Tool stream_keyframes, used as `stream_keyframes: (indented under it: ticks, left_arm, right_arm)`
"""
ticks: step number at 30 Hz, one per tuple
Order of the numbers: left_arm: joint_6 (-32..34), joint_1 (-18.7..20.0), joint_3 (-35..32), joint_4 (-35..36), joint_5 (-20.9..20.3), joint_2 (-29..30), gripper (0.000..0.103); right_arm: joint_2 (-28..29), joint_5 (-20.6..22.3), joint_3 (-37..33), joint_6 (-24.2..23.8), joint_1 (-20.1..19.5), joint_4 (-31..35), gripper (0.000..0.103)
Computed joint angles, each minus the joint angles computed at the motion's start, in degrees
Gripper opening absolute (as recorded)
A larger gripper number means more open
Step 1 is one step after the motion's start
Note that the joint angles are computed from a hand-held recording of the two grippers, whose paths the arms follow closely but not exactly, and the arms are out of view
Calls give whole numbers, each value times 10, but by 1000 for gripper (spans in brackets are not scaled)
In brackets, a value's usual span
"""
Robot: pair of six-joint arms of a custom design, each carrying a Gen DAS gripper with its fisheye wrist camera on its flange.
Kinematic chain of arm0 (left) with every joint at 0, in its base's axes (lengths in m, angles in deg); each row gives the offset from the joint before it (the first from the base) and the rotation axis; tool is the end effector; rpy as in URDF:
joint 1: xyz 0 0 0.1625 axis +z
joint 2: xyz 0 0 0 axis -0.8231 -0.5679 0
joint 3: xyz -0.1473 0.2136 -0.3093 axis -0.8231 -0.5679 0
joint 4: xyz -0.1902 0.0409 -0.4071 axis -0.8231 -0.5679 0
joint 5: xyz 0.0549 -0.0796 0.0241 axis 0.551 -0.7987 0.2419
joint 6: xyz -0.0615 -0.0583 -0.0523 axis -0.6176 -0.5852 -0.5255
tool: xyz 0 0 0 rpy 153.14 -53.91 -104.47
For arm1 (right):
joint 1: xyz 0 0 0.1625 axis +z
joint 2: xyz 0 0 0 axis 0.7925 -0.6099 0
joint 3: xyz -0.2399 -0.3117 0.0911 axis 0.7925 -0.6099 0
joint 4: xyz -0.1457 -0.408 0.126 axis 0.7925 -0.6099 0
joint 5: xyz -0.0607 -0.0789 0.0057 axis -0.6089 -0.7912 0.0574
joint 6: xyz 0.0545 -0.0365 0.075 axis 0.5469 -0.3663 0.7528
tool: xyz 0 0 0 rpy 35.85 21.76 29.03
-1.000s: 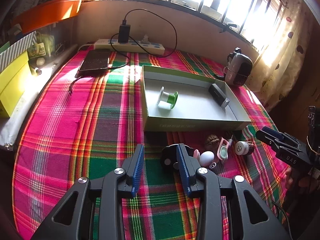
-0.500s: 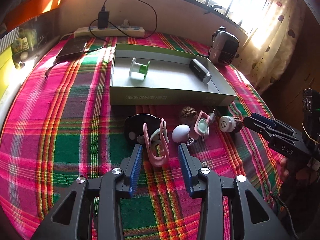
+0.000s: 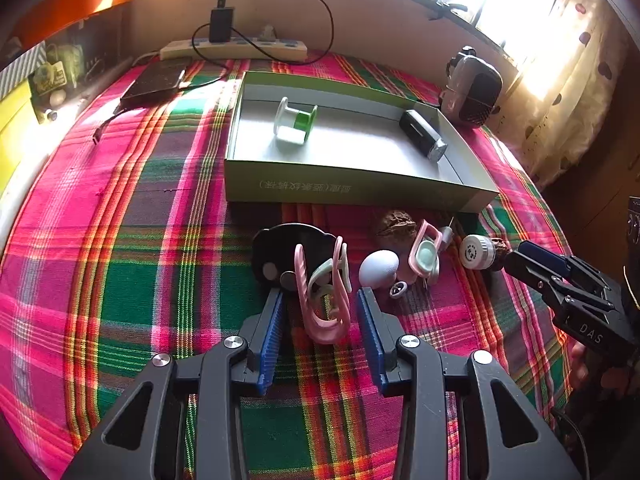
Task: Organize objects
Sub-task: 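Grasp the pink plastic clip with the left tool while the right tool withdraws from the box, then move the right tool to the walnut and close on it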
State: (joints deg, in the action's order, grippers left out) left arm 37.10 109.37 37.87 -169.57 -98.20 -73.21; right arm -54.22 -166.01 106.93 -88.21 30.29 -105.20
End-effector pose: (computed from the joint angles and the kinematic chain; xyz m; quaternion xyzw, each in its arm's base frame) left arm -0.3511 -0.7798 0.0014 0.3006 0.9253 -0.1503 0.1760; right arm 0.0067 -0.6415 0.3158 0.0428 -0.8652 0.3722 0.3333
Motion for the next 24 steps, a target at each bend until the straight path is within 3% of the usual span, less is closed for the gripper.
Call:
stream_keyframes:
  ticks: [3,9,24]
  left_arm:
    - [-2,0,1,1,3,-1,34]
    - [3,1,11,-3,2,-8,20]
    - [41,-8,69,13,-3,-50,19]
  right_arm:
    - [0,0,1,-1,1,0,49]
    - [1,-2,1,2,1,0,49]
    - [-2,0,6,0,1,-1,49]
